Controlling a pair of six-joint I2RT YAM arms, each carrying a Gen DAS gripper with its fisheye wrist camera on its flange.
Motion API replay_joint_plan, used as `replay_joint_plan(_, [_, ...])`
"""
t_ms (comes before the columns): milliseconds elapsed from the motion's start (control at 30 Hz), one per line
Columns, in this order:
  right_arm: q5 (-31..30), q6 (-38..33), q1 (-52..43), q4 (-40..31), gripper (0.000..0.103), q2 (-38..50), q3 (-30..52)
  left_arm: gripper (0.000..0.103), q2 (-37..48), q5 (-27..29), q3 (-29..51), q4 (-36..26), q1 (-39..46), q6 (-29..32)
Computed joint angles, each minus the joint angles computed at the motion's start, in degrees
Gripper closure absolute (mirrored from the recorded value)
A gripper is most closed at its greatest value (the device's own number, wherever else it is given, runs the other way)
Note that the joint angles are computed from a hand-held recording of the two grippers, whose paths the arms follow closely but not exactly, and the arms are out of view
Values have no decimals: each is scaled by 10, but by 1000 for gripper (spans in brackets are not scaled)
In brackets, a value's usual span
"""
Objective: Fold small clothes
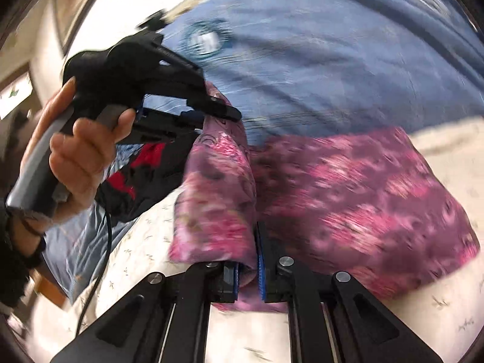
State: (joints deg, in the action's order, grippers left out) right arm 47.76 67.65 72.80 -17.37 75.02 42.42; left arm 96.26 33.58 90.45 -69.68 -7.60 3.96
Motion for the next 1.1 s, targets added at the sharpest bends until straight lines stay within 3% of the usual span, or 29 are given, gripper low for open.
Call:
replay_joint_plan(200, [-95, -18, -61, 82, 95, -111, -137, 92, 48, -97, -40, 88, -113, -98])
replay_joint_plan(267, [-140, -18, -94, 136, 91, -142, -184, 90, 65, -138, -45, 101, -135, -116])
replay_joint_plan(333, [-191, -15, -125, 171, 77, -163, -213, 85, 72, -142, -39, 96, -138, -110])
replay_joint_plan(367, [-204, -9, -135, 176, 74, -175, -224, 78, 75, -137, -27, 87, -137, -104])
replay_joint_plan(500, [-205, -20, -138, 184, 52, -201, -238, 38, 66, -129, 5, 58, -132, -86])
replay_joint_plan(567, [-196, -33, -137, 205, 43, -198, -241, 34, 62, -157, 12, 54, -143, -79])
replay_joint_plan(733, [-181, -50, -135, 235, 40, -173, -241, 34, 84, -230, 13, 45, -183, -83])
replay_joint_plan(833, [-164, -59, -127, 254, 43, -166, -246, 42, 77, -252, -13, 71, -186, -98])
replay_joint_plan(900, [-148, -53, -116, 251, 50, -162, -248, 86, 62, -263, -40, 94, -187, -112])
replay_joint_plan(933, [-148, -50, -116, 252, 69, -165, -252, 93, 55, -256, -51, 101, -181, -111])
replay_joint_plan(1000, [-190, -49, -137, 293, 90, -174, -275, 96, 32, -233, -81, 120, -163, -122])
replay_joint_plan(1100, [-197, -32, -143, 320, 92, -222, -307, 97, -10, -224, -113, 145, -160, -133])
